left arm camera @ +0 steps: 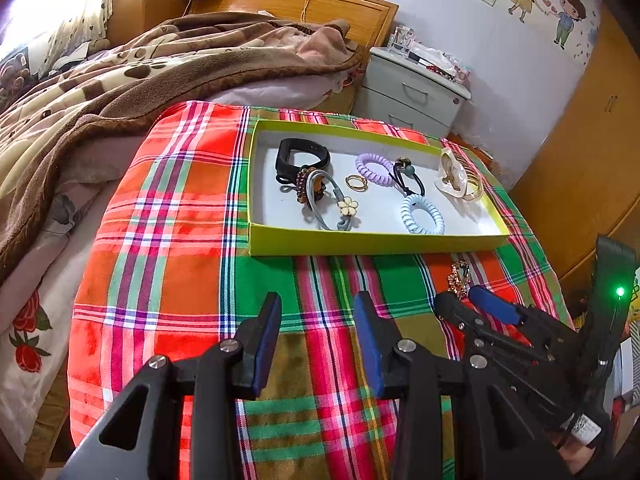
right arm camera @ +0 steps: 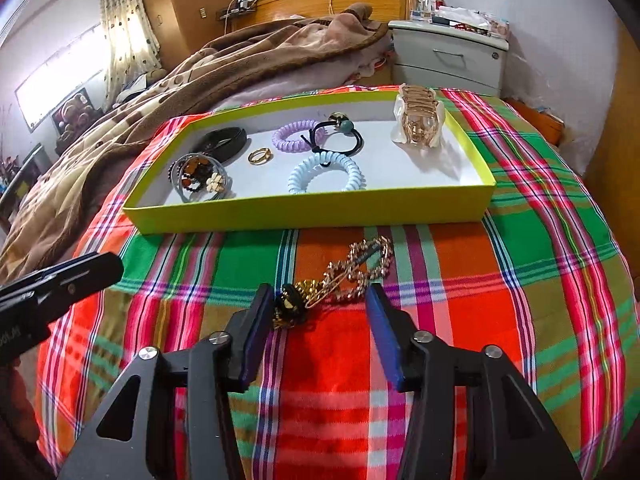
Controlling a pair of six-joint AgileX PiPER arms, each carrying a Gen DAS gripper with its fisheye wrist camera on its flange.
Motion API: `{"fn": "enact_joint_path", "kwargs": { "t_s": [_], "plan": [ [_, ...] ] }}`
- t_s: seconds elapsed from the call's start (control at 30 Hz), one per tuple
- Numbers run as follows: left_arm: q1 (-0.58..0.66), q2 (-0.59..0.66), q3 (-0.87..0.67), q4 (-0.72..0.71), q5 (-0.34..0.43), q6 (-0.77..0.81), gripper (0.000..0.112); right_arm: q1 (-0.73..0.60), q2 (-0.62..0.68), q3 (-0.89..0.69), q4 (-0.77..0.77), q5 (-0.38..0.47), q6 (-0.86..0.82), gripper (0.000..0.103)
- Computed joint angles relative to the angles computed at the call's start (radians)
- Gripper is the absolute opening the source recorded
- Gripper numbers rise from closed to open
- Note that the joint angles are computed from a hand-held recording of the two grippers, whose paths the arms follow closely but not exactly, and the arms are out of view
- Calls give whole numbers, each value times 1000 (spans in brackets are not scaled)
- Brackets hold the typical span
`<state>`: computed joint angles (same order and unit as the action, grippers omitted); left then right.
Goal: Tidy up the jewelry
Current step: 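Grasp the black-and-gold flower clip on the cloth with the right tool, then grasp the gold chain brooch with the left tool while the right tool holds the flower clip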
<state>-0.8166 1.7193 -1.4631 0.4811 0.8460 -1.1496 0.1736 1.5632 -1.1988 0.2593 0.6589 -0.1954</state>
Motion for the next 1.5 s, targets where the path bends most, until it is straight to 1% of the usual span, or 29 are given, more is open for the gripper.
{"fn": "enact_joint_path", "kwargs": {
  "t_s": [0.1,0.13,0.2,0.33,0.37,0.4,0.43,0.57,0.63,0.73,0.8,0.83,1.03,1.07,1.1,1.13,1.17,1.27,1.37,1.4,1.5],
  "plan": [
    [0,-1,2,-2,-6,1,39,-10,-11,10,10,5,-13,33],
    [0,-1,2,-2,-7,2,39,-13,-14,13,16,7,-21,32],
    [1,0,5,-10,-14,6,39,-12,-19,17,15,9,-21,27],
    [-3,2,2,-14,-15,9,39,-33,-39,40,62,15,-60,26],
    [-5,1,4,-12,-18,7,39,-34,-42,45,66,15,-64,25],
    [-5,-1,7,-12,-22,7,39,-36,-46,49,65,15,-66,19],
    [-5,-2,7,-12,-21,5,39,-39,-47,50,77,19,-76,17],
    [-3,0,8,-15,-23,3,39,-50,-39,45,144,27,-111,17],
    [-2,0,9,-17,-25,6,39,-52,-24,33,148,28,-88,17],
    [-2,1,9,-22,-26,8,39,-29,-10,9,116,33,-53,26],
    [-1,4,8,-25,-24,8,39,-13,-7,6,101,27,-35,35],
    [-1,5,8,-25,-27,7,39,-3,-3,2,89,22,-17,35],
    [-1,5,14,-27,-34,6,39,36,18,-20,-22,-4,116,35],
    [-1,5,15,-29,-36,7,39,45,16,-18,-45,-8,133,33],
    [-1,5,15,-29,-36,7,39,55,13,-15,-80,-12,159,23],
    [-1,5,12,-32,-34,9,39,65,8,-8,-123,-18,187,21],
    [-1,6,11,-33,-35,10,39,67,2,-3,-126,-17,192,21],
    [-4,10,2,-33,-31,12,39,44,-23,23,-61,-14,128,21],
    [-4,21,-15,-42,-24,25,39,9,-55,58,42,-8,20,20],
    [-5,25,-21,-44,-24,29,39,-13,-75,75,99,0,-40,20],
    [-6,36,-42,-53,-28,45,39,-66,-116,105,185,18,-131,19]
  ]
}}
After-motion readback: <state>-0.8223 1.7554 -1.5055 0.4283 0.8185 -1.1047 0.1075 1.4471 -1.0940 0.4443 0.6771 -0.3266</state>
